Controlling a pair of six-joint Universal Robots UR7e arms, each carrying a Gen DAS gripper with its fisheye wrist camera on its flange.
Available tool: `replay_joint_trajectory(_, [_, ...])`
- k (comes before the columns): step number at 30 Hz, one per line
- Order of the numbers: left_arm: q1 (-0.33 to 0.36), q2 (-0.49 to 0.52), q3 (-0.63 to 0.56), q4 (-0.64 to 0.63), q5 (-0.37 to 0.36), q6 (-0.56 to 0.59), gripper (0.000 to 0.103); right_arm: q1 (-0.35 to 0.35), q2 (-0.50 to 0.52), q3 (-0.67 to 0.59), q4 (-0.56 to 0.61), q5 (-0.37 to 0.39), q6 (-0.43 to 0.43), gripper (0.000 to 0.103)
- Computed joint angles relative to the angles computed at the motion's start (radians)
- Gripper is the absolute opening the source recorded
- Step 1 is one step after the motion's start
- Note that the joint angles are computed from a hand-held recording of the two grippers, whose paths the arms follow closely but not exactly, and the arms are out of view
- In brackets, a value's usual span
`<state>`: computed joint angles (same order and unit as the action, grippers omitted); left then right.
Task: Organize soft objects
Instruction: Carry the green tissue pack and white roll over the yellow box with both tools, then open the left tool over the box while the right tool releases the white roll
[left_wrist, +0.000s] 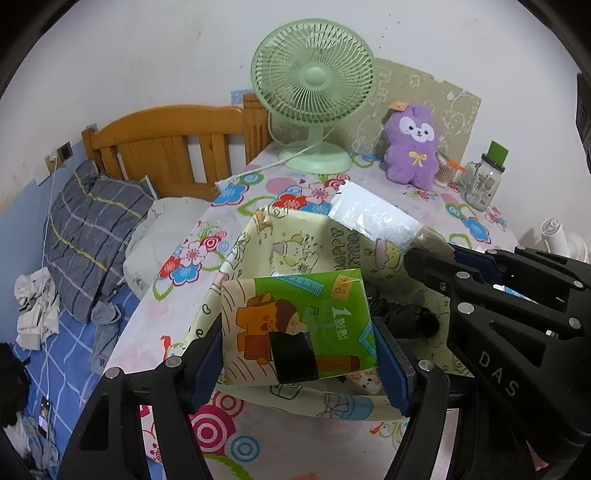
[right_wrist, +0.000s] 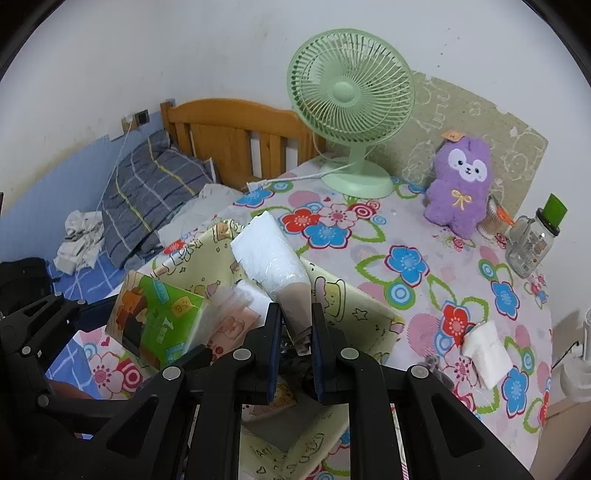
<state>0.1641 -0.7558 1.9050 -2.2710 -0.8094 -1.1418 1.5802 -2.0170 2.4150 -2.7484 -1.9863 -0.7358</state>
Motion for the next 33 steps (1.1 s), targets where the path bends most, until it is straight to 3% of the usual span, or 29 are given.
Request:
replay_joint_trajectory(24, [0.011, -0.001, -0.001, 0.032, -0.019, 0.000, 0.077, -0.003, 0.042, 0.003, 0.007, -0.019, 0.002, 0.018])
replay_joint_trajectory(28, [0.010, -0.002, -0.001, 0.033, -0.024, 0.009, 0.080, 0.002, 0.045, 0.003, 0.018, -0.028, 0.008, 0.025])
replay_joint_trajectory(33, [0.005, -0.004, 0.003, 0.026, -0.022, 0.014, 0.085, 0.000, 0.035, 0.004, 0.020, -0.017, 0.006, 0.050])
